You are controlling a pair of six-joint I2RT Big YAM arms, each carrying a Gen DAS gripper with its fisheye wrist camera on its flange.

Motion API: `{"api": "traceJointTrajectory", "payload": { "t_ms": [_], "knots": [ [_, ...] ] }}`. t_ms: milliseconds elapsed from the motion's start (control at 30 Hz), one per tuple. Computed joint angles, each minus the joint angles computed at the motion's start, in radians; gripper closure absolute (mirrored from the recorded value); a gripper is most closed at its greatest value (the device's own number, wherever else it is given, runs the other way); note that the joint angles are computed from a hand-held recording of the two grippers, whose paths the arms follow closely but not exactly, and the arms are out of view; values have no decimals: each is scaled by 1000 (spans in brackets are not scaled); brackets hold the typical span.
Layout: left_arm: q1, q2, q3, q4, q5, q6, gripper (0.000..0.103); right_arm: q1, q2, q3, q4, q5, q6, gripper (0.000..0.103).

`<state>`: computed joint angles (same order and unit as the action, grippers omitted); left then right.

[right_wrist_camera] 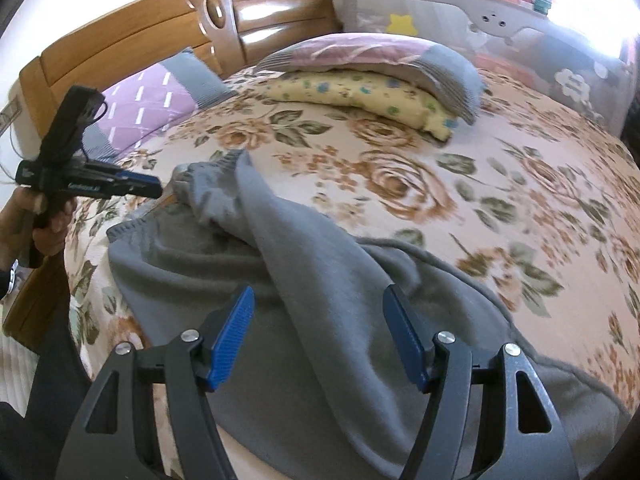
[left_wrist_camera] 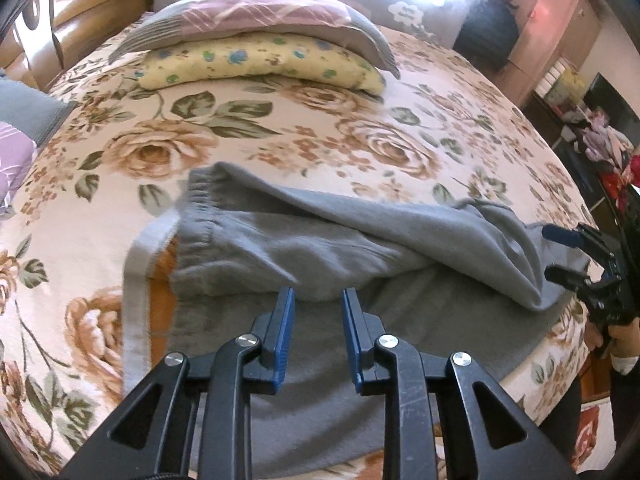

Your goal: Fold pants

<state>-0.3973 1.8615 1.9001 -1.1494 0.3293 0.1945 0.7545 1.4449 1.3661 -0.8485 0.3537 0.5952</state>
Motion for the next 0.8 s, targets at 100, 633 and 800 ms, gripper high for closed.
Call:
{"api": "traceJointTrajectory", "payload": {
  "t_ms": [100, 633, 800],
  "knots": [
    [13, 23, 30, -4, -1, -1, 79, -1, 35, 38, 0, -14, -18, 35],
    [43, 285, 402, -177, -42, 36, 63, -14, 210, 198, -28, -74, -101, 35],
    [49, 489, 722, -338, -65, 41, 63, -24, 259, 246, -25, -80, -126, 35]
  ]
}}
